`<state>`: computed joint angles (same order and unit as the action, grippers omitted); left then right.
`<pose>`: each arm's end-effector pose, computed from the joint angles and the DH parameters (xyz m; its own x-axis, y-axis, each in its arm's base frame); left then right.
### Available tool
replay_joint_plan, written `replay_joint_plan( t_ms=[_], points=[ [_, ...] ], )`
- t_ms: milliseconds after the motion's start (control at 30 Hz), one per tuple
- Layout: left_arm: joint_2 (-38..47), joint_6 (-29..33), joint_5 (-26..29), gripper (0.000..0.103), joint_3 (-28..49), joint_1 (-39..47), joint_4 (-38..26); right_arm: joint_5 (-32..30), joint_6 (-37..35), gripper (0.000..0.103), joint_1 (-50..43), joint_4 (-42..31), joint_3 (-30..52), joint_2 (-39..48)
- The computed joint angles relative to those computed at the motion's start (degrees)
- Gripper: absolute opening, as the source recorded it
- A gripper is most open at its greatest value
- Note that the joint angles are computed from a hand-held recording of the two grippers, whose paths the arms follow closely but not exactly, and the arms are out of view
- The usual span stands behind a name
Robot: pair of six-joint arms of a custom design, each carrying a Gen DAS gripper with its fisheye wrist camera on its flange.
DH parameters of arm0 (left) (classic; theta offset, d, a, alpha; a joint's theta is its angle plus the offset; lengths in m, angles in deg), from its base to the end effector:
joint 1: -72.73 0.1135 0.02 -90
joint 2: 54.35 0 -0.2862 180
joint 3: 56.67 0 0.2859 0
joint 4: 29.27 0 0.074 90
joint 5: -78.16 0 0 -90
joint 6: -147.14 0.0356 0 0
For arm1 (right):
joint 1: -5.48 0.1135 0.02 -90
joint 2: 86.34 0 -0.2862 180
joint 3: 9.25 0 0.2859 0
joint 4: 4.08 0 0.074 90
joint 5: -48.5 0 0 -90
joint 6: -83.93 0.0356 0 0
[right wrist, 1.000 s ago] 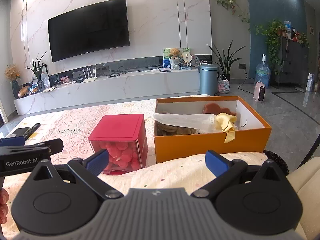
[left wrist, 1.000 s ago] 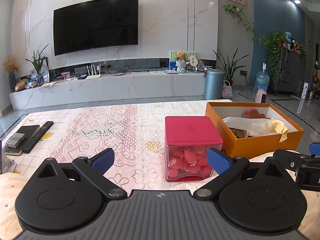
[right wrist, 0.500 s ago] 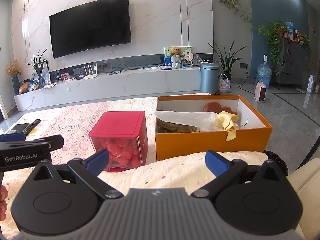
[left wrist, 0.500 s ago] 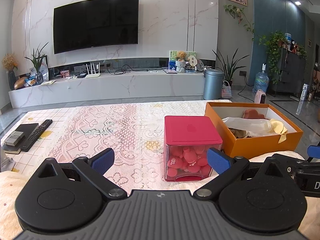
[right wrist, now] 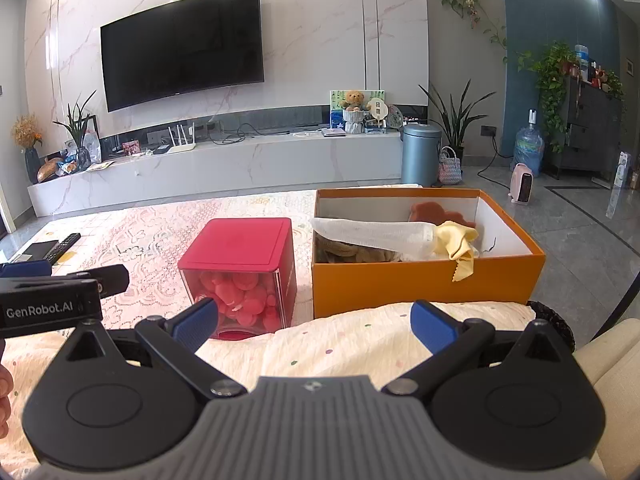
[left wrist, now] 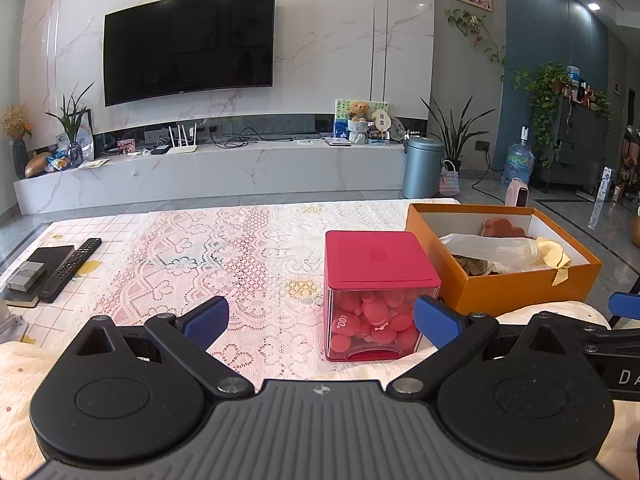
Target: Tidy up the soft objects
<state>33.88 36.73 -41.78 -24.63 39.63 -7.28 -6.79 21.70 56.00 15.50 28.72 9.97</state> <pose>0.2250 -0.1254 0.1031 -0.4857 -0.0441 -0.8730 -0.0448 0.9987 -0.0255 0.1950 0.2048 0.0900 -0.5163 -0.0244 -0.8561 -0.1262 0.9909 0.0479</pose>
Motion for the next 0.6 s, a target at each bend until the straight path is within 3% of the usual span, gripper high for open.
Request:
replay_joint_plan(
  t_ms=[600],
  points=[
    [-0.45,-0.28,-0.26,0.103,-0.15,-0.12,-0.24,0.00,-0.11,0.100,-0.02,0.41,-0.02,0.40]
  ],
)
